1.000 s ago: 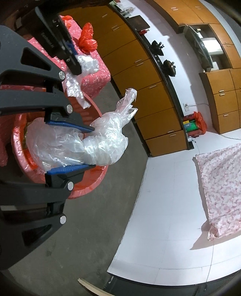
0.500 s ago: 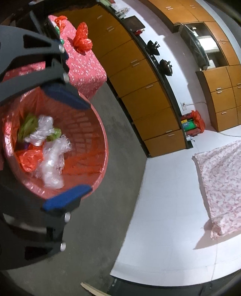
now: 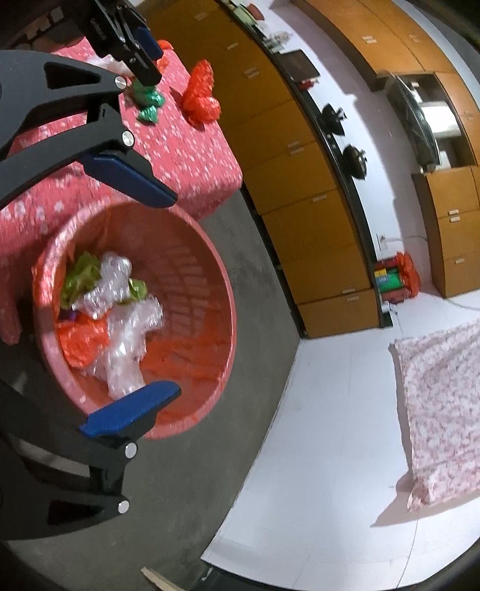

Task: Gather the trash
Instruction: 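Grasp the white plastic bag with the left tool while the right tool grasps the green bag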

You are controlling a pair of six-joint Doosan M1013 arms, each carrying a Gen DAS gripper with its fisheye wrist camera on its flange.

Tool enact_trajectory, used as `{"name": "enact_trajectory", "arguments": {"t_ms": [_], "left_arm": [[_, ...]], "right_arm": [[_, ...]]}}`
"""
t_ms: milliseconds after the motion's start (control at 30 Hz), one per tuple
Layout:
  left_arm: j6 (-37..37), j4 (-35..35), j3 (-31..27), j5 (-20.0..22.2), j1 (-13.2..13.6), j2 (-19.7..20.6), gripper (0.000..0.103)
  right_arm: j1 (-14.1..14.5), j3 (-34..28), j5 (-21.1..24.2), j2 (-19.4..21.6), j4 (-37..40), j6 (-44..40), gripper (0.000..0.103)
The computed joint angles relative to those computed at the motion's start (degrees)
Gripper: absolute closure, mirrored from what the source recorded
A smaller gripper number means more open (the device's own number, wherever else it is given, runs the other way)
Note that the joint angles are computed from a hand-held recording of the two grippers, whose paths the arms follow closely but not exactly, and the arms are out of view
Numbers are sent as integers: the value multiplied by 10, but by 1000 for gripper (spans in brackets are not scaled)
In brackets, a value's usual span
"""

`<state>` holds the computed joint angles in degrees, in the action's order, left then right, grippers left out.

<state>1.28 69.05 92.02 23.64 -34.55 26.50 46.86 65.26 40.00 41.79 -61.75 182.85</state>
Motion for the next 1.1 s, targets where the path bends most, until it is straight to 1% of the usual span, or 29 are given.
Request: {"name": "enact_trajectory", "arguments": {"t_ms": [67, 133, 233, 300, 333, 400, 467, 533, 633, 767, 833, 900, 933, 967, 1000, 1100], "left_arm": [[-25, 23, 18, 26, 1, -12, 13], [-50, 46, 36, 61, 1, -24, 13], [-70, 60, 58, 106, 5, -35, 12], [-67, 51, 67, 135, 11, -37, 12], [-58, 33, 70, 147, 18, -37, 12], [-44, 3, 71, 150, 28, -36, 12], [-34, -18, 73, 139, 41, -35, 12], [-18, -38, 68, 133, 47, -31, 12], [22, -85, 59, 118, 58, -22, 13], [49, -122, 54, 91, 67, -15, 19], [71, -140, 51, 80, 69, -10, 25], [100, -169, 47, 68, 74, -6, 37], [110, -181, 45, 64, 75, -4, 41], [120, -193, 45, 58, 77, -4, 48], [121, -197, 47, 50, 79, -5, 53], [112, -190, 54, 34, 82, -11, 63]], "right_arm": [[4, -10, -7, 5, 8, -17, 9], [6, -17, -15, 9, 15, -30, 9], [9, -30, -23, 18, 31, -54, 9], [10, -40, -31, 23, 47, -71, 9], [11, -47, -34, 28, 58, -84, 9], [14, -60, -39, 36, 75, -109, 9], [16, -73, -43, 42, 91, -135, 9], [18, -82, -45, 48, 102, -155, 9], [20, -98, -45, 56, 123, -192, 9], [22, -117, -41, 67, 144, -224, 9], [22, -128, -41, 72, 160, -242, 9], [23, -139, -40, 79, 174, -261, 9], [23, -141, -41, 80, 177, -267, 9], [24, -148, -40, 83, 185, -281, 9], [24, -152, -40, 86, 190, -289, 9], [25, -172, -42, 96, 214, -323, 9]]}}
